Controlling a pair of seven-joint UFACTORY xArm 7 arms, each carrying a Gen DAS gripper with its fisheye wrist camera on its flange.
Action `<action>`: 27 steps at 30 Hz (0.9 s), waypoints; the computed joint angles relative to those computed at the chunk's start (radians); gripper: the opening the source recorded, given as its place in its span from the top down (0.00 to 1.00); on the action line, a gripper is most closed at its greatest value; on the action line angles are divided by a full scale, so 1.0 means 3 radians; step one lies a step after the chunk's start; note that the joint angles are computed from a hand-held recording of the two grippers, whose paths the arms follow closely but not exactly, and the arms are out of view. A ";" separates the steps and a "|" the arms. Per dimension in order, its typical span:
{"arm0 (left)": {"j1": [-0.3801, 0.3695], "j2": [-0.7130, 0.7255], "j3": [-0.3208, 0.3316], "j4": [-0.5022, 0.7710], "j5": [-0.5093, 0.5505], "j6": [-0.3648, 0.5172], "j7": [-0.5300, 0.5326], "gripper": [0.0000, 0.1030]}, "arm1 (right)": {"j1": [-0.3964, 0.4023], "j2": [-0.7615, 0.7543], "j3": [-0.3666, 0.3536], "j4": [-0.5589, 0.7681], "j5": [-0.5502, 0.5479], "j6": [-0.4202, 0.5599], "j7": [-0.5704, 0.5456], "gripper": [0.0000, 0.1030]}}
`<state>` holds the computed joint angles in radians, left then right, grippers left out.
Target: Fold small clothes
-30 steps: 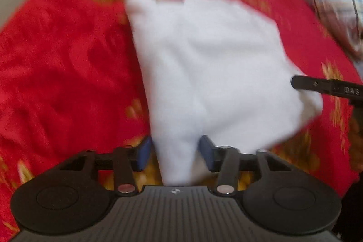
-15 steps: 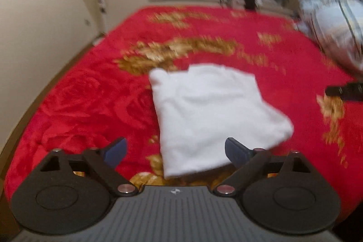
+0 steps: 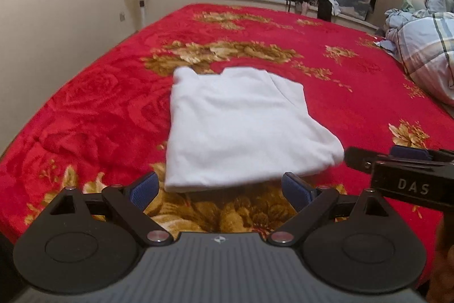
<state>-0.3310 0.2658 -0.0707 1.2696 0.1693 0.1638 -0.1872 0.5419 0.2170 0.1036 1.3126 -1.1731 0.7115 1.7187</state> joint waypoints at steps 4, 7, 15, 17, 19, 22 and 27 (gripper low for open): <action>-0.0007 0.0019 0.0009 0.0019 -0.0013 0.0021 -0.0037 0.07 | 0.0032 0.0086 0.0001 0.0094 0.0036 0.0032 -0.0115 0.24; 0.0021 0.0052 -0.0017 0.0042 -0.0028 -0.0011 0.0005 0.07 | 0.0041 0.0121 -0.0029 0.0128 0.0057 0.0018 -0.0148 0.24; 0.0042 0.0060 -0.0027 0.0025 -0.0091 -0.0037 0.0072 0.07 | 0.0083 0.0171 -0.0073 0.0178 0.0070 0.0027 -0.0225 0.24; 0.0036 0.0054 -0.0017 0.0016 -0.0096 -0.0046 0.0068 0.07 | 0.0097 0.0176 -0.0079 0.0188 0.0055 0.0038 -0.0226 0.24; 0.0039 0.0053 -0.0018 0.0016 -0.0103 -0.0042 0.0077 0.07 | 0.0103 0.0179 -0.0080 0.0195 0.0055 0.0046 -0.0234 0.24; 0.0032 0.0057 -0.0010 0.0022 -0.0097 -0.0031 0.0074 0.07 | 0.0106 0.0182 -0.0081 0.0197 0.0069 0.0047 -0.0245 0.24; 0.0043 0.0056 -0.0021 0.0021 -0.0121 -0.0029 0.0090 0.07 | 0.0115 0.0183 -0.0086 0.0200 0.0058 0.0052 -0.0244 0.25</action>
